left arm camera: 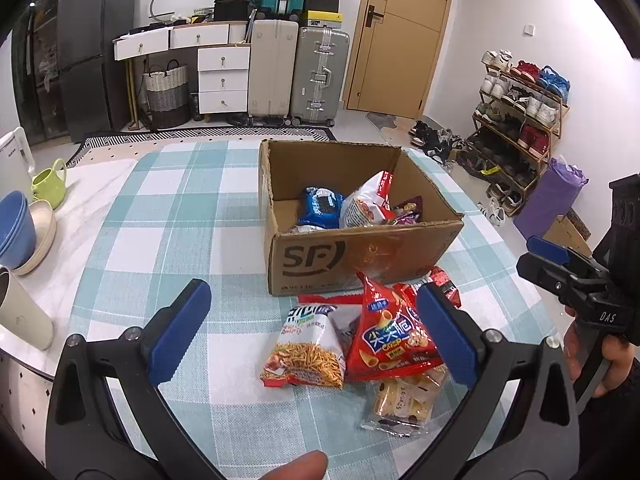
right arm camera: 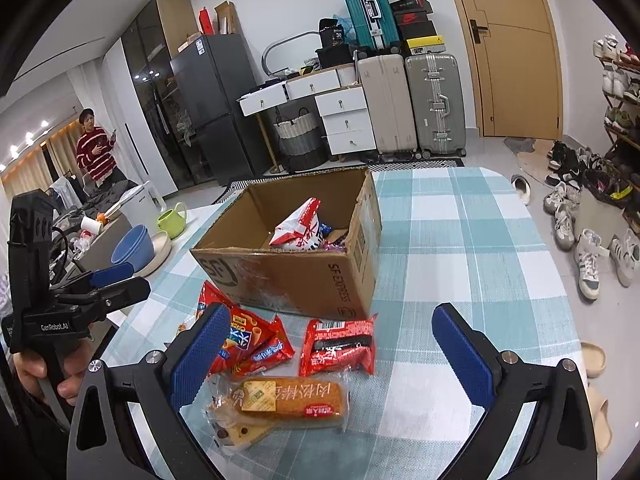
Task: Organize snacks
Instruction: 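Move both tools down to the remaining snacks beside the box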
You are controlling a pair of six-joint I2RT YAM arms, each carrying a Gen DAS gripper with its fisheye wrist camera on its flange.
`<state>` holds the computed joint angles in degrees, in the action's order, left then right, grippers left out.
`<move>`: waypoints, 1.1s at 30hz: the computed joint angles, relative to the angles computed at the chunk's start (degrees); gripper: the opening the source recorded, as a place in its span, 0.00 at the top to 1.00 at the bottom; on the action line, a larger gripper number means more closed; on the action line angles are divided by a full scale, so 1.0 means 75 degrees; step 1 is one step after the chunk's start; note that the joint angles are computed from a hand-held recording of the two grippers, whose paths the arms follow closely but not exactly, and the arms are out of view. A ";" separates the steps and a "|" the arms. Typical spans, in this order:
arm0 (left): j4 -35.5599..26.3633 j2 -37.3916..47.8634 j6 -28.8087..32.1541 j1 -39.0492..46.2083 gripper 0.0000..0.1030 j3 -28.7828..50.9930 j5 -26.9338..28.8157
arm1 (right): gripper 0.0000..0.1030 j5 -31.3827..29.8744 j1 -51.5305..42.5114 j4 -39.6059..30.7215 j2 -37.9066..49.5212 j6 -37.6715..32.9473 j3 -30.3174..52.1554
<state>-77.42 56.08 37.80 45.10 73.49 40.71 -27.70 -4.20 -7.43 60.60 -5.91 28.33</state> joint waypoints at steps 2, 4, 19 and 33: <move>-0.0061 -0.0018 0.0032 0.0032 0.01 -0.0003 0.0016 | 0.01 -0.0018 -0.0043 0.0001 -0.0001 0.0002 -0.0069; -0.0060 -0.0015 0.0017 0.0007 0.01 -0.0003 0.0001 | 0.01 -0.0050 -0.0076 0.0023 0.0039 0.0007 -0.0117; -0.0666 -0.0175 0.0951 0.0687 0.01 -0.0618 0.0138 | 0.01 0.0070 -0.0015 0.0231 0.0319 -0.0022 -0.0619; -0.0927 -0.0507 0.1196 0.0638 0.01 -0.1371 -0.0008 | 0.01 0.0185 0.1000 0.0672 0.1580 -0.0166 -0.0965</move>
